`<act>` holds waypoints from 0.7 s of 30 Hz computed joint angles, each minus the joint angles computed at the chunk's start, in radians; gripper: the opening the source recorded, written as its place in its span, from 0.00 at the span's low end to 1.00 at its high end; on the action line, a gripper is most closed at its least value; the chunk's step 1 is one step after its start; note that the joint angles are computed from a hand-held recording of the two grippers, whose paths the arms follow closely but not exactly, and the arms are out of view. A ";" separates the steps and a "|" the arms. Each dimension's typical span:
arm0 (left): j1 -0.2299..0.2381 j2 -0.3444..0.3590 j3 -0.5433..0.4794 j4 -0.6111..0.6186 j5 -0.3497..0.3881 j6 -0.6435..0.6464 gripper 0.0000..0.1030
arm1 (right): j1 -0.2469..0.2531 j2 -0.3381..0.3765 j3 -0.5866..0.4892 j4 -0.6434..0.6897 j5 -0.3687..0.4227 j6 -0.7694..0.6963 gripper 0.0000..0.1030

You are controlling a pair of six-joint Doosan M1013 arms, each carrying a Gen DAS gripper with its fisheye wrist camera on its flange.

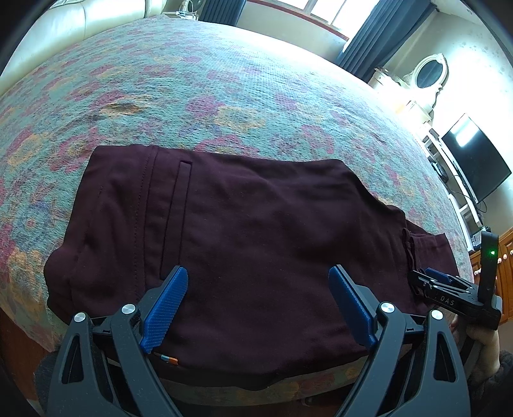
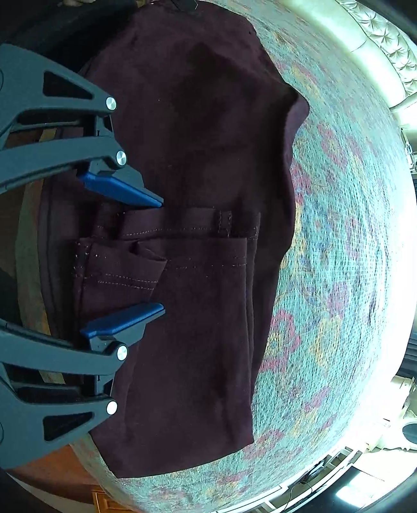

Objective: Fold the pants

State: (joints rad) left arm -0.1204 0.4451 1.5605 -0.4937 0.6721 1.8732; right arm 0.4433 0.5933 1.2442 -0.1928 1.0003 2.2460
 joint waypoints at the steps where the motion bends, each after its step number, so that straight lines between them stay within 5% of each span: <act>1: 0.000 0.000 0.000 0.002 0.000 -0.002 0.86 | 0.001 0.001 -0.003 -0.007 0.006 -0.002 0.54; 10: -0.002 -0.001 0.001 0.007 0.000 -0.011 0.86 | 0.003 0.005 -0.011 -0.007 0.017 -0.018 0.46; 14: -0.003 -0.001 0.000 0.014 -0.001 -0.014 0.86 | 0.018 0.027 -0.037 -0.050 0.056 -0.014 0.62; 16: -0.003 -0.001 0.001 0.015 -0.001 -0.015 0.86 | 0.020 0.032 -0.042 -0.054 0.061 -0.022 0.62; 21: -0.003 -0.001 0.002 0.010 0.000 -0.017 0.86 | 0.010 0.016 -0.023 -0.010 0.024 -0.039 0.44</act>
State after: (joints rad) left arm -0.1232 0.4438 1.5623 -0.4837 0.6721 1.8559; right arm 0.4532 0.6092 1.2214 -0.2026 1.0239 2.2069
